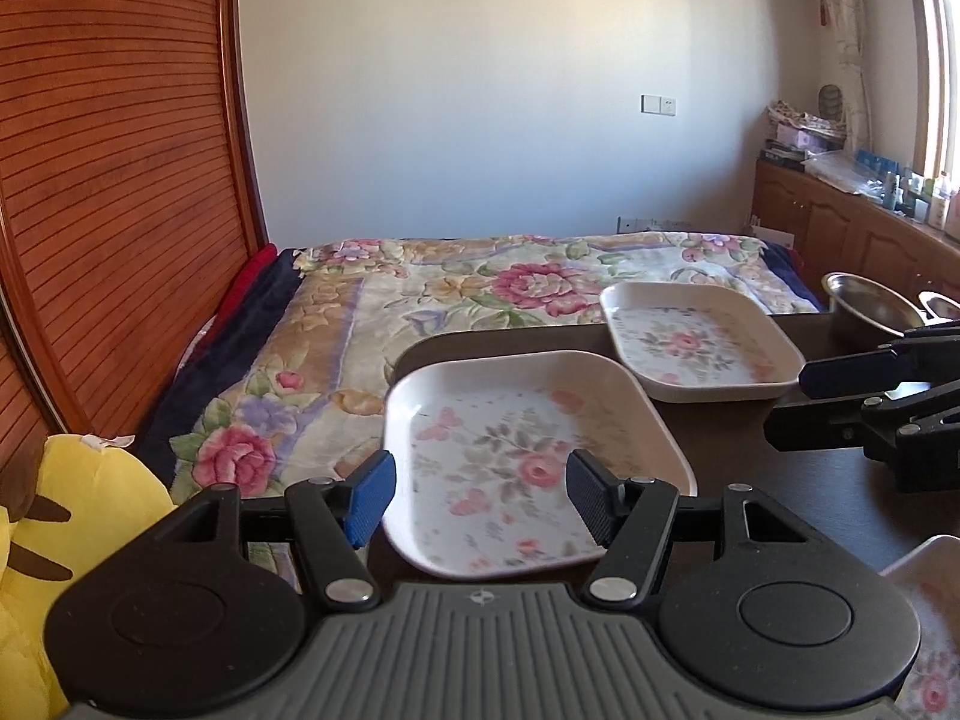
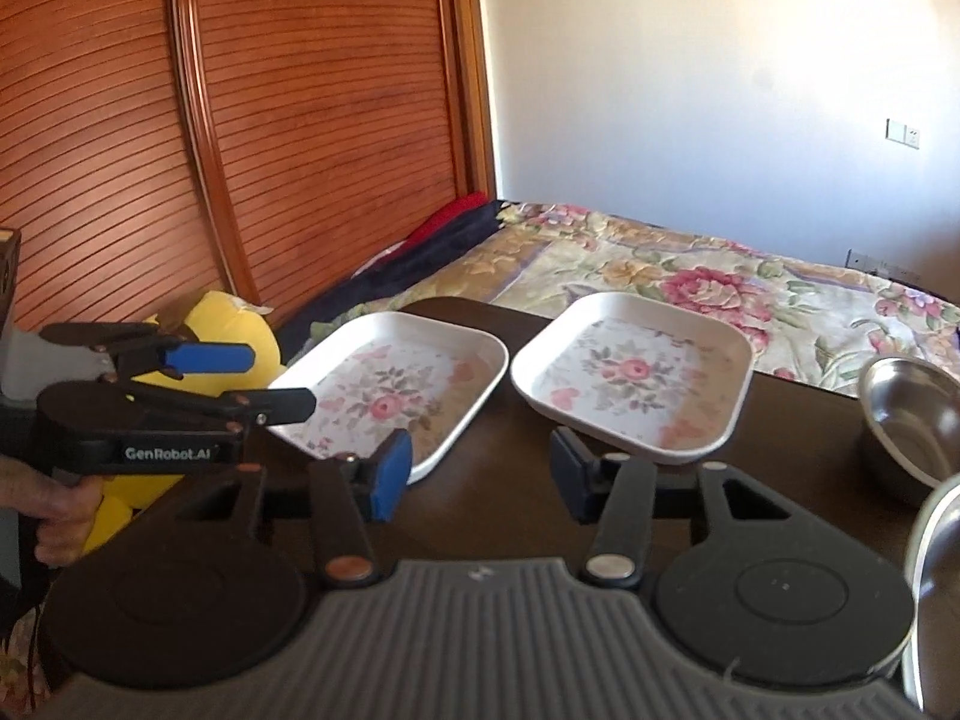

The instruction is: Organize plates and bowls

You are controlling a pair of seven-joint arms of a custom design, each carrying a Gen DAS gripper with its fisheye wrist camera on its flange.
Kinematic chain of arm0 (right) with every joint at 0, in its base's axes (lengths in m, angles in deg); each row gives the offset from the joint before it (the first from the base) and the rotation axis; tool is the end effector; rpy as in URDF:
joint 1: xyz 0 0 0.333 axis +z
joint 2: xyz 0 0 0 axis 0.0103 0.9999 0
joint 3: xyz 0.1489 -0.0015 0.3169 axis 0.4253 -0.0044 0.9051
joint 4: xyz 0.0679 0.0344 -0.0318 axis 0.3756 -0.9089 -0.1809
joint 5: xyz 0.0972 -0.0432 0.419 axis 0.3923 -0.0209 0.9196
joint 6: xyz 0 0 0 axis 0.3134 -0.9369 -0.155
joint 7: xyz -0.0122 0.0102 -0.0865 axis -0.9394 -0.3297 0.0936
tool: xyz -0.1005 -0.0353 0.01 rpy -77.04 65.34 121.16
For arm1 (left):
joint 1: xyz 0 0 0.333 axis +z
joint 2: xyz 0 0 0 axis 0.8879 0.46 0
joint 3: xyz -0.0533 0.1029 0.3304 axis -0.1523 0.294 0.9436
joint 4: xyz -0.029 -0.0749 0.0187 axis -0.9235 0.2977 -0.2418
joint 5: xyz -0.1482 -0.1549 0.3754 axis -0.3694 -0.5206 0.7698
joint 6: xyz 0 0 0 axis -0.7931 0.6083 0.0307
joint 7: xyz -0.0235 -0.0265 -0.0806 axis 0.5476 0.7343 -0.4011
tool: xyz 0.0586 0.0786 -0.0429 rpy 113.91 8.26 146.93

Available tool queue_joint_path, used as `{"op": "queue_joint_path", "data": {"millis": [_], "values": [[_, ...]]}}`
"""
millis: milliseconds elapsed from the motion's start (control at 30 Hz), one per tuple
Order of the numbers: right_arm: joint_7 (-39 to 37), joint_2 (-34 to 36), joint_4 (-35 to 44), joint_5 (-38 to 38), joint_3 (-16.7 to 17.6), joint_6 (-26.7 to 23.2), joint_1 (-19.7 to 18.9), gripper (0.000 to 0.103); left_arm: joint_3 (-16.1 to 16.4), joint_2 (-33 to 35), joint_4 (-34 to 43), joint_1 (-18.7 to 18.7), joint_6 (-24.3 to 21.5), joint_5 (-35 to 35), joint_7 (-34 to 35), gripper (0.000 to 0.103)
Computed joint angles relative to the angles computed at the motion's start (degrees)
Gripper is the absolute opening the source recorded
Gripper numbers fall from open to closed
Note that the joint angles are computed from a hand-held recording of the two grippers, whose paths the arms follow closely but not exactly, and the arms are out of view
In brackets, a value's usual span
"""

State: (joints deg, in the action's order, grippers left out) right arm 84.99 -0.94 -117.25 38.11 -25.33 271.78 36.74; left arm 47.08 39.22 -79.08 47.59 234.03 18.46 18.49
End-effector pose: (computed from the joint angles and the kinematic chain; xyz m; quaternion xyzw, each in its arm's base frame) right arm 0.5888 0.3477 0.3574 -0.7151 0.5161 -0.2360 0.4082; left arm 0.6006 -0.1444 0.3243 -0.5345 0.6961 -0.3605 0.3158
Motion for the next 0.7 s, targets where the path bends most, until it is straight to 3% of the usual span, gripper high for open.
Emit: {"op": "queue_joint_path", "data": {"millis": [367,700], "values": [[4.2,4.0,6.9,-4.6,-2.4,-8.7,0.2,0.042,0.9,3.7,4.6,2.3,-2.9,3.3,-3.3,0.066],[10.3,6.7,10.8,-12.0,0.4,-13.4,-3.6,0.031,1.5,5.7,6.7,3.7,-4.5,7.0,-7.5,0.051]]}}
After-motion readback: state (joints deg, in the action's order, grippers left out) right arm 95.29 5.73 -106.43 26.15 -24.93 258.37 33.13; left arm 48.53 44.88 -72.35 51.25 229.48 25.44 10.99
